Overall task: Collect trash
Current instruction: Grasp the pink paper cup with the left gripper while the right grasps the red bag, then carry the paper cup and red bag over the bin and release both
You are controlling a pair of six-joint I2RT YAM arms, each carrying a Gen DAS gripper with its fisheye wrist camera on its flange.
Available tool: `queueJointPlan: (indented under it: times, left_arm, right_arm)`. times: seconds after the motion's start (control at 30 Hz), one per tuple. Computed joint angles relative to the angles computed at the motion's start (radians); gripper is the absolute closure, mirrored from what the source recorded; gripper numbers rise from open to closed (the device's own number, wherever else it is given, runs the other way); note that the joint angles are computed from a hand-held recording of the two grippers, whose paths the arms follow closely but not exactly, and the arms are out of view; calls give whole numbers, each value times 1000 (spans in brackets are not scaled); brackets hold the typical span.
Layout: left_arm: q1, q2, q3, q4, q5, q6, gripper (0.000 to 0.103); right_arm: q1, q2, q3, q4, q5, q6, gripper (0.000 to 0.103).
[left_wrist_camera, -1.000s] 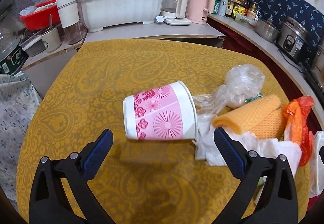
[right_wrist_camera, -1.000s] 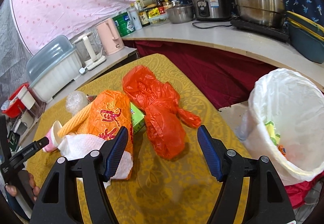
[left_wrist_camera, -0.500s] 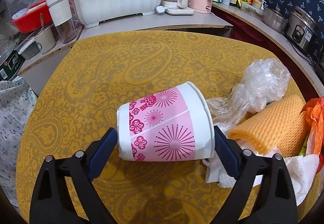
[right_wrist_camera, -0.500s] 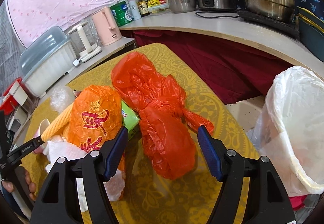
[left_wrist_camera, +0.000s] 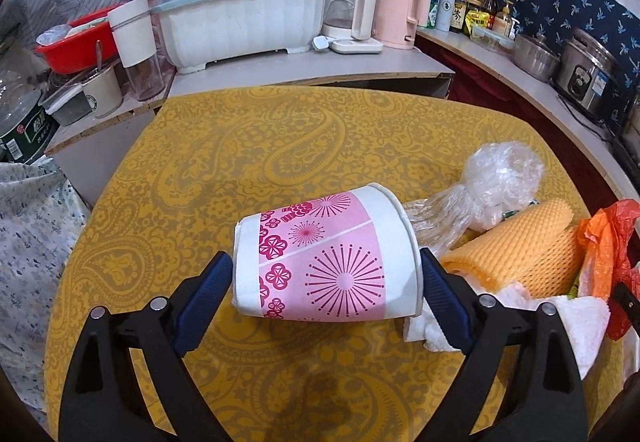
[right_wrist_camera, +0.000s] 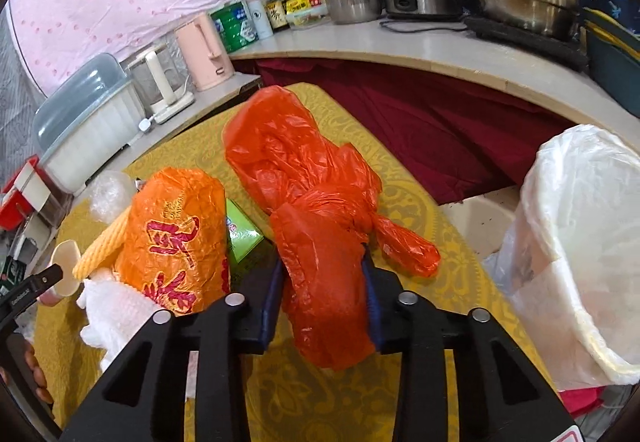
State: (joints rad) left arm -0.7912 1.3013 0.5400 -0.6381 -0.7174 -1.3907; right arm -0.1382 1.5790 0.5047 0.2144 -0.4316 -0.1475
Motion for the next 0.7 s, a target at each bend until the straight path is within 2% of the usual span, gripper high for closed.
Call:
queueJointPlan:
  times: [0.23,0.43,0.6,0.7]
  left_arm:
    - [-154,-66,80,-233,-70,-193,15]
    - [-316,-9,243,-430,-142,-352,15]
    - [-407,100,417,-512,-195,-386,15]
    - [-440,178,535,-515,-221,-349,15]
  right_arm:
    - [-125,-180,-30,-104,-110,-15,73]
    - [-269,-329,-4,-253,-232,-59,73]
    - [-437,-376,64,-394,-362,-139,73]
    - [-544,-365,111,-463,-431,-197,73]
